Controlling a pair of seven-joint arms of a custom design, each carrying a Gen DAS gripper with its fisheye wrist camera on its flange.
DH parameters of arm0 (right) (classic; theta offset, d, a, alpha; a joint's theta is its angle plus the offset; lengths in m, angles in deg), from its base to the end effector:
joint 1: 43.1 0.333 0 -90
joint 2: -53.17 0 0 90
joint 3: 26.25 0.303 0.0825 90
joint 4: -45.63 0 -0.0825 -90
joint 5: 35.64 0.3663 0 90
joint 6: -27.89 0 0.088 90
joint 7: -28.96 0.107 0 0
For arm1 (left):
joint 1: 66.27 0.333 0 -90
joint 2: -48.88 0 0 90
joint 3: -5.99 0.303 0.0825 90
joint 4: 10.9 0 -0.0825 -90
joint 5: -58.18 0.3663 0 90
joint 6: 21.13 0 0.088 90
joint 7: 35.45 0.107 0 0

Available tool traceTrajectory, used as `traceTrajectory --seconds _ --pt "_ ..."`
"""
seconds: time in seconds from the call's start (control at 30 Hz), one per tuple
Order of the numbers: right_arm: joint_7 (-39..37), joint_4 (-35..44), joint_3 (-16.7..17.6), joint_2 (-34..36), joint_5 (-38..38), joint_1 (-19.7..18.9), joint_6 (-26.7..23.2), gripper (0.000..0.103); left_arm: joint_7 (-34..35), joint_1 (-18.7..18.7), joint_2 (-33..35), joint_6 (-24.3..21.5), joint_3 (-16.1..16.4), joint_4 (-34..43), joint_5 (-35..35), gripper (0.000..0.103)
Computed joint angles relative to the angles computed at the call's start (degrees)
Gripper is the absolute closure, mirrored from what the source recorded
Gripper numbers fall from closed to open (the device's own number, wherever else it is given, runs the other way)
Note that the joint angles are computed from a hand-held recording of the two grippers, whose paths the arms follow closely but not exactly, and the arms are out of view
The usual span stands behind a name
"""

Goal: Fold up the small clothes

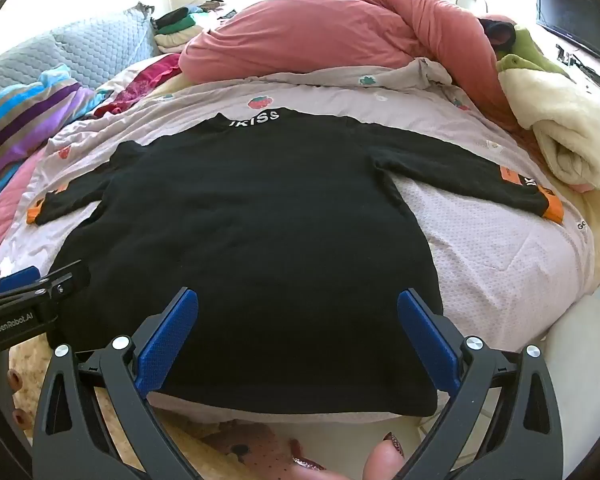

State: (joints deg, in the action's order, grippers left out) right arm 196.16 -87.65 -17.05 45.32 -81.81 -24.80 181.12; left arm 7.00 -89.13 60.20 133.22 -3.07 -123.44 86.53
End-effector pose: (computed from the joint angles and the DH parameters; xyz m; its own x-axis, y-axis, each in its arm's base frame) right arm 0.4408 0.2559 0.4367 -0.1851 -0.9788 -0.0883 -0.7445 0.1983 -0.6375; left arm 0.5190 -0.3361 0.4294 -0.1268 -0.9894 0.0711 -0.8238 0.0651 -0.5632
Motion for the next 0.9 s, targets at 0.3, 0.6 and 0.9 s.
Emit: traceTrajectory --seconds 0.3,0.6,0.9 --pt "0.8 0.0 0.1 -0.2 -0.9 0.0 0.0 0.004 -0.3 -0.4 -0.3 -0.6 0.1 0.3 0.7 0.008" --pt "1.0 -0.1 0.0 -0.4 -1.2 0.2 -0.1 0.004 -0.7 0.1 -0.8 -0.4 -0.2 -0.1 1.0 0.008" --pt "0.1 0.1 0.2 -0.5 0.0 0.2 -0.6 0.004 -1.5 0.0 -0.8 -1.0 -0.4 0.0 1.7 0.008"
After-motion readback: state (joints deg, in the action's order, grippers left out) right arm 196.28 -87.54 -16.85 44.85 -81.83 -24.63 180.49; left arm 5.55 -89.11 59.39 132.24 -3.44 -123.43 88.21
